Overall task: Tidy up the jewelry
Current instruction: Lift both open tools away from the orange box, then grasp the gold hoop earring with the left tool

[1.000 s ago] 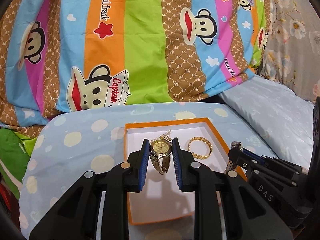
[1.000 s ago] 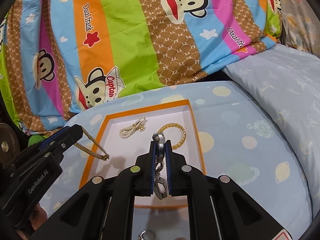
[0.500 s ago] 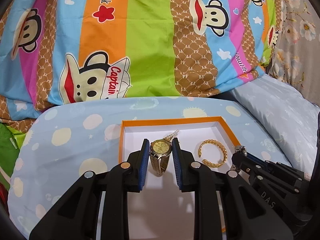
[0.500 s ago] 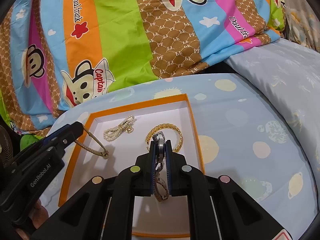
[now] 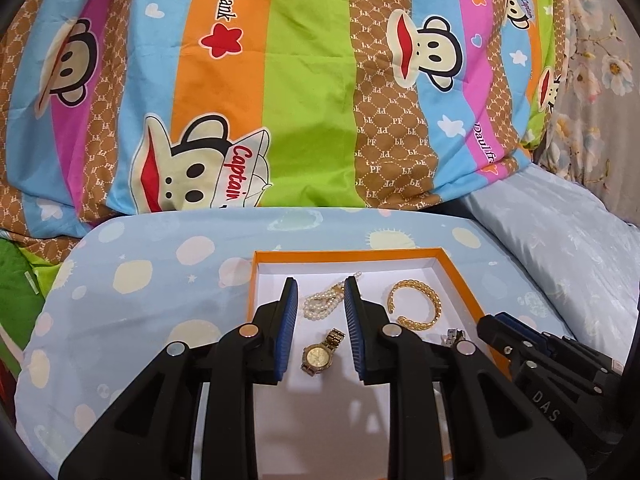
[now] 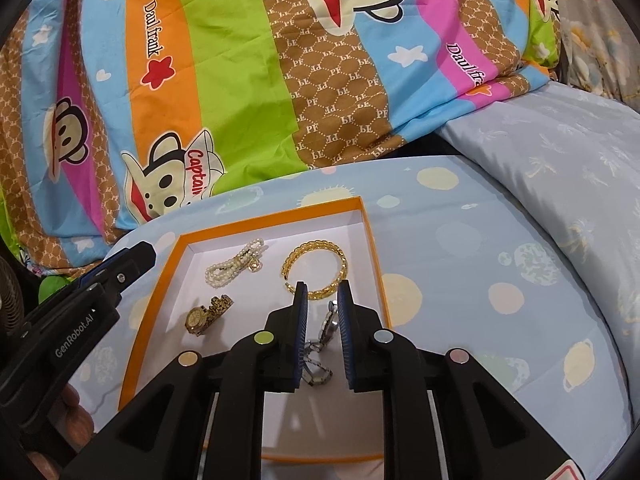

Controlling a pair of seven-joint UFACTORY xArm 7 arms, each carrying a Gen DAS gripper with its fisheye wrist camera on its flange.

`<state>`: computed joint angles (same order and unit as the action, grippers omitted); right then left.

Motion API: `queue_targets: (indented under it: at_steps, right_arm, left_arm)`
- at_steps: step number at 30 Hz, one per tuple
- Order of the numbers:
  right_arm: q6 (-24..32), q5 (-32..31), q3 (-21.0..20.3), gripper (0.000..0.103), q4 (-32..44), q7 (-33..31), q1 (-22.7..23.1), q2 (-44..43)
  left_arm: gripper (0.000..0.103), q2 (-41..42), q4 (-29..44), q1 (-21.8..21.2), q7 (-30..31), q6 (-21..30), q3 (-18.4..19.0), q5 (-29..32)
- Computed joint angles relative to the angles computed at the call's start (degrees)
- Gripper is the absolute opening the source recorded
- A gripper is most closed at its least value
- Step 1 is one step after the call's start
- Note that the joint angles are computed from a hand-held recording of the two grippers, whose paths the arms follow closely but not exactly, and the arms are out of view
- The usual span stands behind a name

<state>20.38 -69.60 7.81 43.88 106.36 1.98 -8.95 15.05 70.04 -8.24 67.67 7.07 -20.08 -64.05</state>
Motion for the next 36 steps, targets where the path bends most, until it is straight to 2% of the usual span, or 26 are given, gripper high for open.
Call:
queue_targets:
  at_steps: [2, 6, 13, 20, 26, 30, 36]
  right_arm:
    - [0.9, 0.4, 0.6, 0.016, -2.0, 0.4, 0.4, -2.6]
    - [2.8, 2.7, 3.0, 0.016, -7.0, 1.1, 0.7, -8.5]
    - [3.3, 10.9, 8.8, 0.017, -16.0, 1.9, 1.0, -17.8]
    - [6.5, 21.0, 15.6, 0.017, -21.0, -0.3, 3.4, -22.9]
    - [7.8, 27.5, 19.2, 0.017, -23.4, -1.2, 5.3, -25.2]
    - [8.1, 29.7, 21.3, 0.017, -23.3, -1.6, 6.0, -25.2]
    - [7.9, 28.8, 23.6, 0.017, -21.1, -0.2, 5.1, -22.7]
  left_arm:
    - [0.023, -2.0, -1.6, 1.0, 2.1, 0.8, -0.2, -2.0]
    - [0.023, -7.1, -5.8, 1.2, 6.4, 4.1, 2.2, -7.3]
    - [0.023, -16.3, -16.6, -1.6, 12.0, 6.6, 8.0, -12.5]
    - [0.023, -22.7, -27.0, -5.3, 9.2, 9.7, 13.7, -9.1]
    - [0.023, -26.8, -32.5, -8.0, 11.2, 9.8, 17.1, -9.7]
    - [0.023, -28.6, -35.0, -8.5, 11.9, 10.6, 18.8, -8.9]
    - [0.025, -28.6, -35.8, -7.9, 9.1, 13.1, 20.3, -5.6]
